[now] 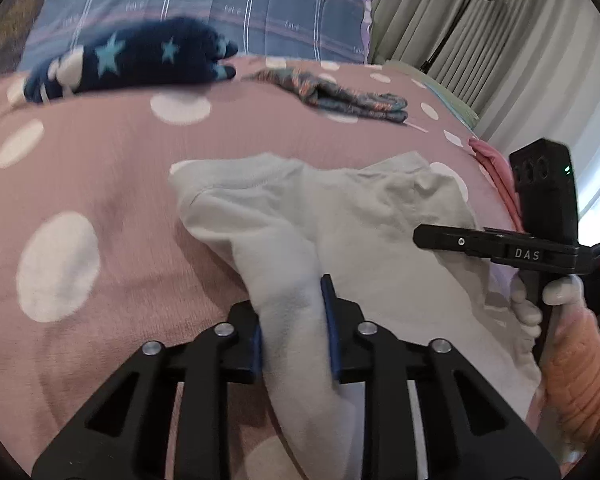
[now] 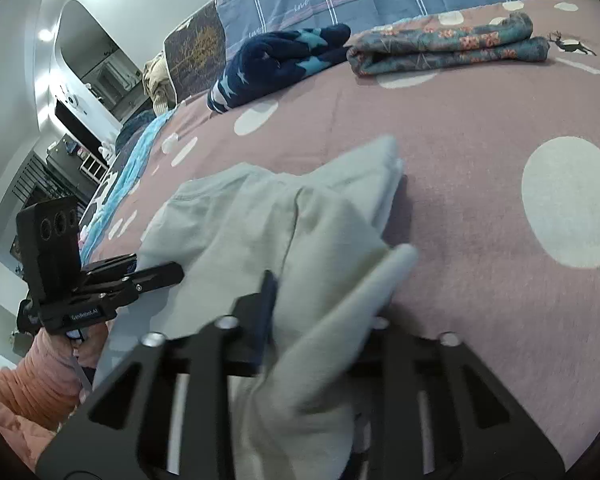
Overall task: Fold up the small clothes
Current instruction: 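Grasp the folded grey shirt with both grippers and lift it, then carry the shirt onto the folded cloth stack and open both grippers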
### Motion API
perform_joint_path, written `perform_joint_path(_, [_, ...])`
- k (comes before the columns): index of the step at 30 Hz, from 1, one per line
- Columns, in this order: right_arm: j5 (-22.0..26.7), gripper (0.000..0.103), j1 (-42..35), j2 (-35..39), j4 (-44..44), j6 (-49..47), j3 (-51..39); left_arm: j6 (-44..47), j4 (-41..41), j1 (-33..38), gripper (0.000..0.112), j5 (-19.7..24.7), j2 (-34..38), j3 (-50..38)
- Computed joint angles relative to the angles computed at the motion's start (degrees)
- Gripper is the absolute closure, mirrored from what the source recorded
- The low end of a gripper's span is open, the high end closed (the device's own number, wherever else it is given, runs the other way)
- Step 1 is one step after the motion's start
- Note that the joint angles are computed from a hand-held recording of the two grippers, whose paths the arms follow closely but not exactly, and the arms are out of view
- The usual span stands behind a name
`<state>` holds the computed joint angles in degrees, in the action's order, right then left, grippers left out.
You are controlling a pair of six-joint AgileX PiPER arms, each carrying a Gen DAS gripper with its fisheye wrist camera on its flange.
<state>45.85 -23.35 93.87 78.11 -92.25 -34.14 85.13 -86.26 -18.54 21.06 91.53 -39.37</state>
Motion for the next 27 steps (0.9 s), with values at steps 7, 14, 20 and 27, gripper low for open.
perform_joint_path(7, [0.45, 0.087, -2.75, -19.61, 3.54, -2.65, 9.71, 7.44, -8.34, -8.31, 0.092, -9.97, -14.68, 5.56])
perform_joint_path(14, [11.28, 0.087, -16.21, -40.49, -2.75, 4.46, 10.13, -28.08, 26.75, -15.74, 0.092, -14.71, -20.02, -1.44])
perform_joint_path(20, [4.69, 0.087, -13.31, -35.99, -0.68, 8.44, -4.73, -58.06, 61.12, -17.82, 0.092, -13.85, -10.96, -20.82])
perform_joint_path(27, [-9.99, 0.087, -3.79, -16.51, -7.42, 20.38, -32.4, -78.22, 84.79, -16.39, 0.092, -1.65, 12.23, -59.91])
